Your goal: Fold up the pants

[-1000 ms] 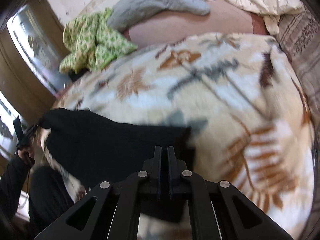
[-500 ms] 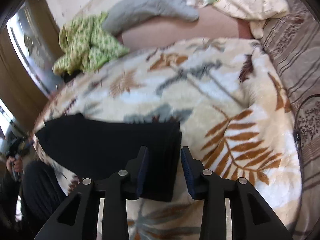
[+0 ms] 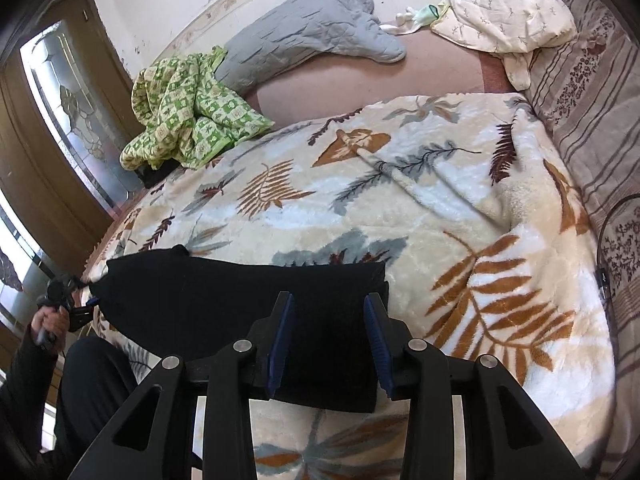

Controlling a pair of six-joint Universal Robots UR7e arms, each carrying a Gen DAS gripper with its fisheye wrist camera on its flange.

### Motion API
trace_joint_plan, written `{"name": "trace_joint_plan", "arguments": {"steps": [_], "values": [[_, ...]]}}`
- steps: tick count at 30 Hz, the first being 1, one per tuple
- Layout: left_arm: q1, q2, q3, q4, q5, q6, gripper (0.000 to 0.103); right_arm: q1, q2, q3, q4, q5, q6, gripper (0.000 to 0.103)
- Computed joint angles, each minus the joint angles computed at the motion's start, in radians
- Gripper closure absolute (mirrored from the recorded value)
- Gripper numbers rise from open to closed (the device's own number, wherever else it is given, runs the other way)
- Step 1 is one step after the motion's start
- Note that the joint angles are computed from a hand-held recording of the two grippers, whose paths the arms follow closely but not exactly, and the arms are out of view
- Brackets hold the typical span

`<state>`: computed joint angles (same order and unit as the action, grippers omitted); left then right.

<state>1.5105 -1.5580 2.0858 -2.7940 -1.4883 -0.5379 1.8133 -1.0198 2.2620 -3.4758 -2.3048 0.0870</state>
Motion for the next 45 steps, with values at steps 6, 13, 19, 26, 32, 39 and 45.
{"name": "trace_joint_plan", "arguments": {"steps": [6,13,19,26,32,39,45], "values": [[-0.212,-0.065,0.120,-0.086,0.397,0.447,0.095,-0.015,-0.010,0.059,-0.110,0.066,0.102,0.059],[-0.227,-0.062,0.180,-0.165,0.426,0.425,0.092,-0.151,0.023,0.207,-0.472,0.406,0.354,0.055],[-0.180,0.041,0.117,-0.214,0.382,0.433,0.091,-0.218,0.022,0.241,-0.471,0.468,0.471,0.055],[-0.165,0.052,0.096,-0.194,0.362,0.413,0.089,-0.215,0.008,0.196,-0.266,0.417,0.502,0.055],[-0.165,0.044,0.096,-0.181,0.359,0.398,0.088,-0.222,0.032,0.223,-0.337,0.427,0.557,0.057],[-0.167,0.052,0.096,-0.190,0.368,0.395,0.088,-0.230,0.042,0.220,-0.363,0.445,0.574,0.055],[-0.171,0.056,0.097,-0.196,0.380,0.389,0.088,-0.205,0.043,0.162,-0.277,0.361,0.535,0.079]]}}
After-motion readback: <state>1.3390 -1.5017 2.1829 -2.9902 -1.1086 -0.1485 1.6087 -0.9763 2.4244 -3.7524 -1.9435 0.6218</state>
